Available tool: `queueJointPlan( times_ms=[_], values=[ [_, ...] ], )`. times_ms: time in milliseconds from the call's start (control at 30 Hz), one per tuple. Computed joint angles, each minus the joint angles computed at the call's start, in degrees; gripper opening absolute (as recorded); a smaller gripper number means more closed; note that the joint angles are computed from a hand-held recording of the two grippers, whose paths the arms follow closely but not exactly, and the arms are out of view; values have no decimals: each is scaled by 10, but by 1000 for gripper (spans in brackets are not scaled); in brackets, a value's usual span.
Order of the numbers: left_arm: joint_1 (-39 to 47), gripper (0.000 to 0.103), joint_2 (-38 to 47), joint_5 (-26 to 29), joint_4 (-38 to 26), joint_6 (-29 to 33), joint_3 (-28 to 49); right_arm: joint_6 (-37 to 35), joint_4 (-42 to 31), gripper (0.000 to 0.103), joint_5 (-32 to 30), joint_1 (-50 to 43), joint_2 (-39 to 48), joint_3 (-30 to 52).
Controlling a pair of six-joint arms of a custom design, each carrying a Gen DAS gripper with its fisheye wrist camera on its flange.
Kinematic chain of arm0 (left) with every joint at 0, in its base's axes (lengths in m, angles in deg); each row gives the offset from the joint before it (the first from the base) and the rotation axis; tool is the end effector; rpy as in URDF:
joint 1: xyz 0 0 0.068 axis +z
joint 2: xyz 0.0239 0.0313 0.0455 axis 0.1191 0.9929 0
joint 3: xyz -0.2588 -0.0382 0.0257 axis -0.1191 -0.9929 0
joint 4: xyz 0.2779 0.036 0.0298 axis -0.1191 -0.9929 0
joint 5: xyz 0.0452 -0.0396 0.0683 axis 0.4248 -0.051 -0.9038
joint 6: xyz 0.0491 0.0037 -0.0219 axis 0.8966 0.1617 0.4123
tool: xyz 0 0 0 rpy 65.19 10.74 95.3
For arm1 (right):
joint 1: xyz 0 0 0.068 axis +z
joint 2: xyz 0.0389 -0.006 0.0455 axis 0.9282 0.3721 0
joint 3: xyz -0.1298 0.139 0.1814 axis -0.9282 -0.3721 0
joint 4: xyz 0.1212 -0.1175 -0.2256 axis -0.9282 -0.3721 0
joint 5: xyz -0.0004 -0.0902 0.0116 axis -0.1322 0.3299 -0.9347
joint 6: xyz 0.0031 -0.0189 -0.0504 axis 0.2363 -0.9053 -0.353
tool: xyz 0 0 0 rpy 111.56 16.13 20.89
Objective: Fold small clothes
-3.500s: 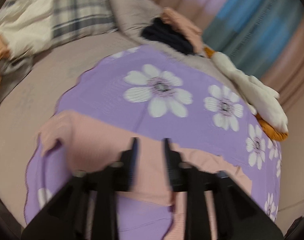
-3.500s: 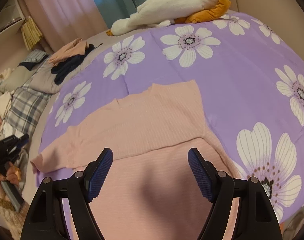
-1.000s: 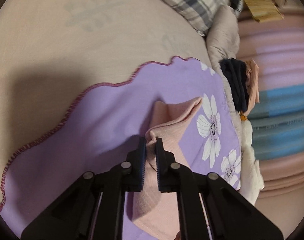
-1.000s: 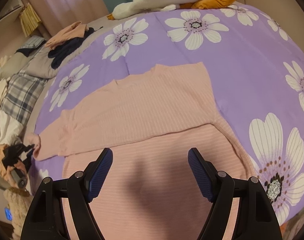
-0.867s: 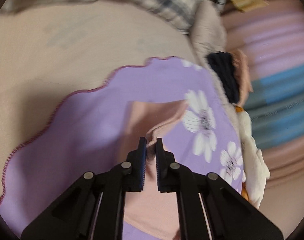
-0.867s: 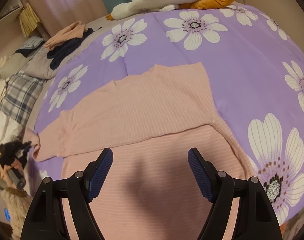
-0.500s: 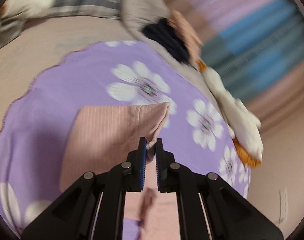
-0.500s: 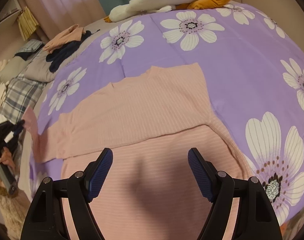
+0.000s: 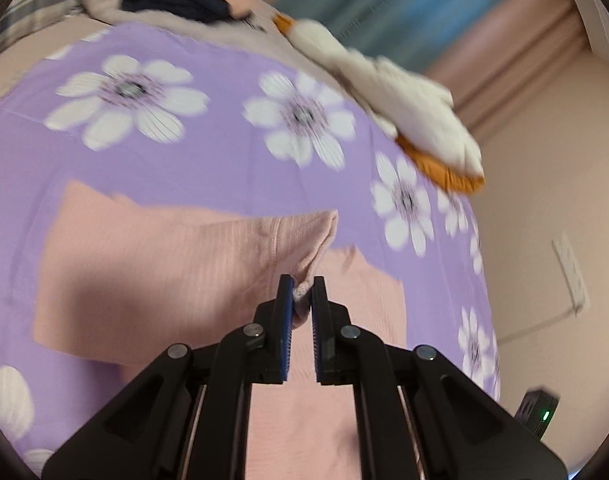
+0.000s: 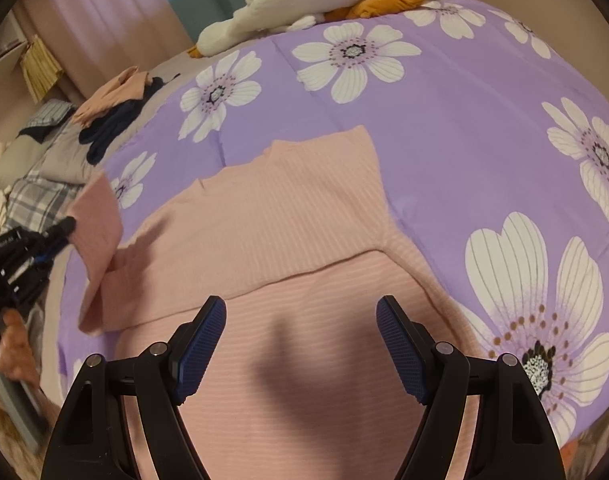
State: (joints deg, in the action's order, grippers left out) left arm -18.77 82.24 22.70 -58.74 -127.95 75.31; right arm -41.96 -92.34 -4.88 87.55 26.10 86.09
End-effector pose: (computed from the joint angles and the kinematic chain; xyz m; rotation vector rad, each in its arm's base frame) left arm 0.3300 -0.1630 0.2931 -0.2826 2.3704 -0.7430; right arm 0.2634 0.0915 0.2874 0.3206 2.5106 0.3371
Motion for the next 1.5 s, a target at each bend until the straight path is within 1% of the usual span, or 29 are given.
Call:
queueJointPlan(
  times_ms=[67,200,267,333,433,567,600,633,667,700,733,833,933,1000,1067,1100,1133,1167,1200,1267,1333,1500],
  values=[
    [-26,7,25,-4,-2,4,7,0,5,77,-7,-8,2,-5],
    [-61,7,79,10,2,10,20,2,13,77,-19,-17,8,-15],
    [-72,8,104,14,-9,20,27,2,17,77,-29,-21,13,-18],
    [-80,8,119,6,-12,15,25,3,18,77,-39,-26,16,-20],
    [-75,9,133,29,-4,6,18,2,24,77,-55,-32,17,-24],
    [-76,12,129,30,-12,22,22,3,30,77,-68,-33,28,-22],
    [-78,18,116,30,-12,23,13,3,33,77,-74,-33,33,-19],
    [-77,28,106,32,-13,25,9,2,36,77,-82,-33,39,-15],
    [-76,35,92,30,-15,27,2,2,39,77,-88,-34,45,-11],
    [-75,48,78,23,-18,28,-5,3,41,77,-95,-34,52,-5],
    [-74,53,64,12,-21,31,-11,4,45,77,-102,-33,59,0],
    [-63,53,18,-16,-29,40,-35,4,58,77,-126,-28,91,26],
    [-44,53,-12,-58,-70,38,-44,7,71,76,-153,-18,131,49],
    [-29,53,-28,-74,-88,38,-54,3,73,68,-167,-11,157,66],
    [-9,53,-50,-78,-99,31,-75,-7,72,64,-174,1,188,90],
    [-2,53,-58,-76,-100,28,-83,-10,71,61,-174,6,204,102],
    [8,53,-69,-71,-100,24,-95,-15,64,54,-171,13,221,116],
    [15,53,-75,-69,-103,23,-101,-22,56,51,-165,18,234,130],
    [21,53,-83,-70,-108,20,-108,-29,50,45,-155,24,246,142],
    [28,53,-92,-73,-114,20,-114,-44,34,32,-124,37,263,164],
    [34,53,-97,-76,-122,22,-116,-58,19,6,-99,46,272,182],
    [41,53,-102,-85,-128,22,-117,-98,-2,6,-85,49,259,221]
  ],
)
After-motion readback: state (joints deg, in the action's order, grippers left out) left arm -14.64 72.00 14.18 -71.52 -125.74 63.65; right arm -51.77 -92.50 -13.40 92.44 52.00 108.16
